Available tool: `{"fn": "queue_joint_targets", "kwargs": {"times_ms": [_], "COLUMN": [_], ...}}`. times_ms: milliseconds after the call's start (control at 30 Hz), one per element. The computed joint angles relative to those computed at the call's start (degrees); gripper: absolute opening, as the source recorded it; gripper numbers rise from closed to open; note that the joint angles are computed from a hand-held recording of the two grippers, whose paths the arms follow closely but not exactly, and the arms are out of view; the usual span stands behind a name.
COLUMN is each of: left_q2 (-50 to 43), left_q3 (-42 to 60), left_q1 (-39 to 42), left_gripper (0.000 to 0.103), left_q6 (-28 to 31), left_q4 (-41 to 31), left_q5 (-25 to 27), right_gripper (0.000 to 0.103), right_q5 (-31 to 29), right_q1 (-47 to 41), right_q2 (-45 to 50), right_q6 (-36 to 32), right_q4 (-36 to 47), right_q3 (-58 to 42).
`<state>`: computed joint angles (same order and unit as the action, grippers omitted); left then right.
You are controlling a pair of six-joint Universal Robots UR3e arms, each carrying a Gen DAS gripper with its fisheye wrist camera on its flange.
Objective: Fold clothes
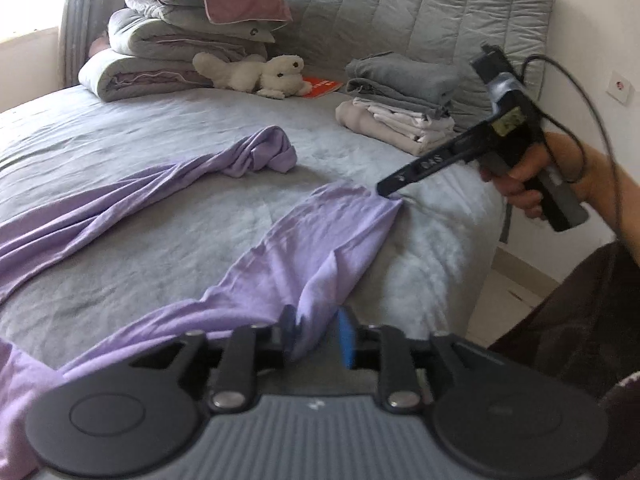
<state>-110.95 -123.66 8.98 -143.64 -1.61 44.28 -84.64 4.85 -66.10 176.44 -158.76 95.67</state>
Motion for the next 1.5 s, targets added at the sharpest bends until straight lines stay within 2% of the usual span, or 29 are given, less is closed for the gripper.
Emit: {"fn": "queue_joint_targets", "kwargs": {"times_ms": [33,133,200,267,333,400,633,667,700,733,767,867,933,1033,1100,1200,1267,1300,1333,1400,1500], "left_q2": [1.06,4.18,5.89,7.35,8.68,9.32,9.03,9.20,9.38,9.55,9.72,9.54,8.71,7.10,6.32,5.73,5.16,4.88,4.56,3.84,2.17], "left_q3": [-0.31,-0.85,-0.83,-0.50,0.02,-0.23,-2.04,-2.28,-2.52,-2.76,-3.00,-3.17,-2.90,-2.20,-1.29,-0.92,-0.69,-0.56,-0.46,-0.31,0.57], "left_q1": [0.84,3.48,5.52,7.42,9.29,10.19,8.87,8.72,8.57,8.42,8.26,9.06,9.46,9.36,8.63,7.68,7.11,6.92,6.81,6.72,6.07], "left_gripper": [0.029,0.032,0.036,0.036,0.036,0.036,0.036,0.036,0.036,0.036,0.036,0.037,0.038,0.041,0.042,0.043,0.043,0.043,0.043,0.043,0.042], "left_q6": [1.36,5.33,8.13,10.94,13.75,15.95,19.49,20.14,20.80,21.45,22.09,20.59,18.47,15.54,15.66,17.09,17.25,17.07,16.57,15.02,11.96], "left_q4": [-1.39,-5.50,-9.31,-13.55,-17.88,-19.82,-18.64,-18.28,-17.91,-17.53,-17.15,-14.92,-12.86,-9.74,-9.71,-9.31,-8.57,-8.16,-7.56,-6.05,-3.27], "left_q5": [-0.71,-2.49,-3.26,-3.78,-4.19,-4.08,-2.98,-2.57,-2.16,-1.75,-1.34,-1.42,-1.67,-1.47,-1.06,-0.34,0.50,0.86,1.10,1.36,2.38], "right_gripper": [0.027,0.031,0.032,0.032,0.039,0.042,0.043,0.043,0.037,0.014,0.000,0.000,0.000,0.000,0.000,0.017,0.037,0.051,0.056,0.056,0.056], "right_q5": [0.27,0.48,2.82,7.69,12.17,14.19,10.56,10.36,10.20,10.63,11.09,15.47,18.01,16.97,17.59,26.18,29.00,28.82,28.24,26.91,25.55], "right_q1": [-0.23,-0.24,-0.82,-2.19,-3.29,-3.26,1.66,1.88,2.08,2.01,1.92,0.07,-1.30,-1.39,-1.31,-2.14,-1.41,-0.53,0.34,2.17,4.64], "right_q2": [0.25,0.41,-0.64,-2.40,-4.44,-5.41,-1.78,-1.45,-1.14,-0.96,-0.79,-1.89,-1.71,1.00,2.81,2.94,2.23,1.96,1.77,1.57,2.92], "right_q6": [0.57,0.41,-2.41,-7.70,-14.60,-19.92,-29.47,-29.68,-29.84,-29.18,-28.50,-24.71,-19.87,-12.09,-10.29,-16.01,-21.32,-23.61,-25.93,-30.33,-33.38], "right_q4": [-0.01,0.68,1.02,1.69,1.38,1.68,2.21,1.98,1.82,2.77,3.66,1.78,-0.75,-3.52,-1.85,3.62,6.47,7.41,8.49,10.66,14.14], "right_q3": [-0.34,-1.32,-0.66,1.10,3.88,5.39,3.05,2.71,2.32,1.40,0.49,0.74,0.16,-3.87,-7.27,-9.08,-8.57,-8.25,-7.93,-7.57,-9.23]}}
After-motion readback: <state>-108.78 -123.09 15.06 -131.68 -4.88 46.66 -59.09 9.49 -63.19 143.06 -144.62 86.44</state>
